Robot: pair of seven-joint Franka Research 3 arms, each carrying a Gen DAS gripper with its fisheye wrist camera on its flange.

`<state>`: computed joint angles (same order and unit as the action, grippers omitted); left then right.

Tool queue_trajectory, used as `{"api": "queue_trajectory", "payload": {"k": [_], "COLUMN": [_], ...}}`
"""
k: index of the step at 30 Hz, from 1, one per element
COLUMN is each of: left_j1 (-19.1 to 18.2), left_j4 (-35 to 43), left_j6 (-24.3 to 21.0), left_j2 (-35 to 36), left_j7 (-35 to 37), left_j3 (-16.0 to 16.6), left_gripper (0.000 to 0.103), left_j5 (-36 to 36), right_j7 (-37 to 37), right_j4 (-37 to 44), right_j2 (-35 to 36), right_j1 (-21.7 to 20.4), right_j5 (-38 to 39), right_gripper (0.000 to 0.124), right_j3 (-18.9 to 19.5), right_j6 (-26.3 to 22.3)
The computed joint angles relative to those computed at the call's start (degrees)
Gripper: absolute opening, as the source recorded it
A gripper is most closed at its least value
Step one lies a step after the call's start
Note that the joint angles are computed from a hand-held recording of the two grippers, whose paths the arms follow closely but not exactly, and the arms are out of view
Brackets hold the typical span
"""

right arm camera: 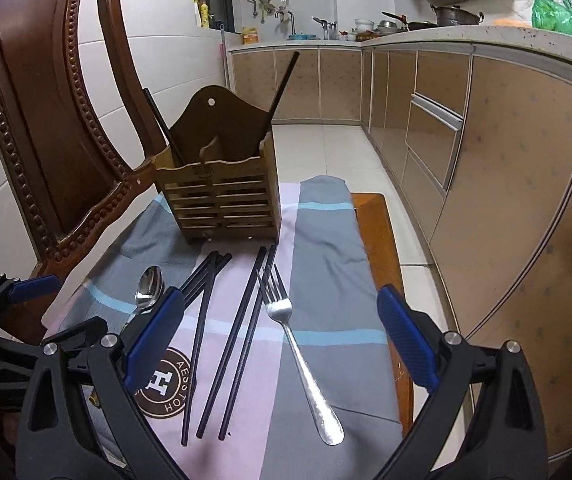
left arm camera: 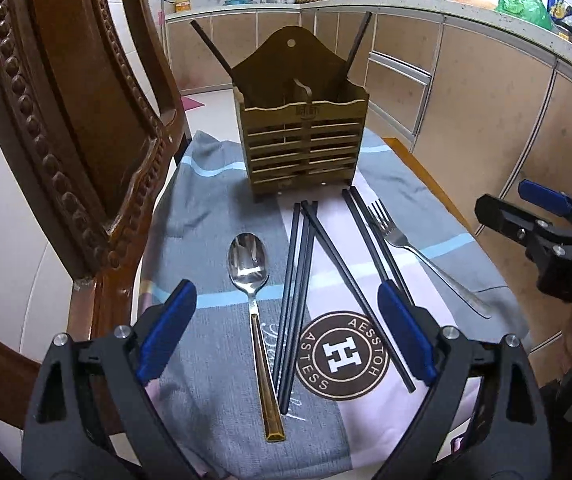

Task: Organize utensils
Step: 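Move the left tool to the steel spoon and close on its bowl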

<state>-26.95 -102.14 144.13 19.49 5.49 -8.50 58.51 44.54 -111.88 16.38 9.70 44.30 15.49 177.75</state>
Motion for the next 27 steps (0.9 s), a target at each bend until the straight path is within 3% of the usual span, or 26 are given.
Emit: {"api": "queue_trajectory", "payload": {"k": [13, 20, 27], "left_j1": [1.5, 4.7, 6.4], "left_j4": [-0.4, 6.4, 11.8], "left_j6": [0.6, 0.3, 2.1], "left_j2": [0.2, 7.1, 12.9], "left_j7": [0.4, 12.3, 19.6], "left_j3": [0.2, 0.2, 1.6], "left_gripper": [0.090, 0.062, 0.044], "left_j5": [-2.2, -12.6, -21.2], "right_j7": [1.3, 1.0, 2.1], "right_j4": [0.6, 1.3, 2.2], "right_j2": [0.4, 0.8, 1.3], "right_j1": [0.2, 0.7, 1.5], "right_j5": [-1.0, -1.1, -1.9], "right_gripper": [0.095, 0.095, 0.095], "right_j3": [-0.7, -0.9, -1.8], "right_j6": [-0.9, -2.4, -3.9]}}
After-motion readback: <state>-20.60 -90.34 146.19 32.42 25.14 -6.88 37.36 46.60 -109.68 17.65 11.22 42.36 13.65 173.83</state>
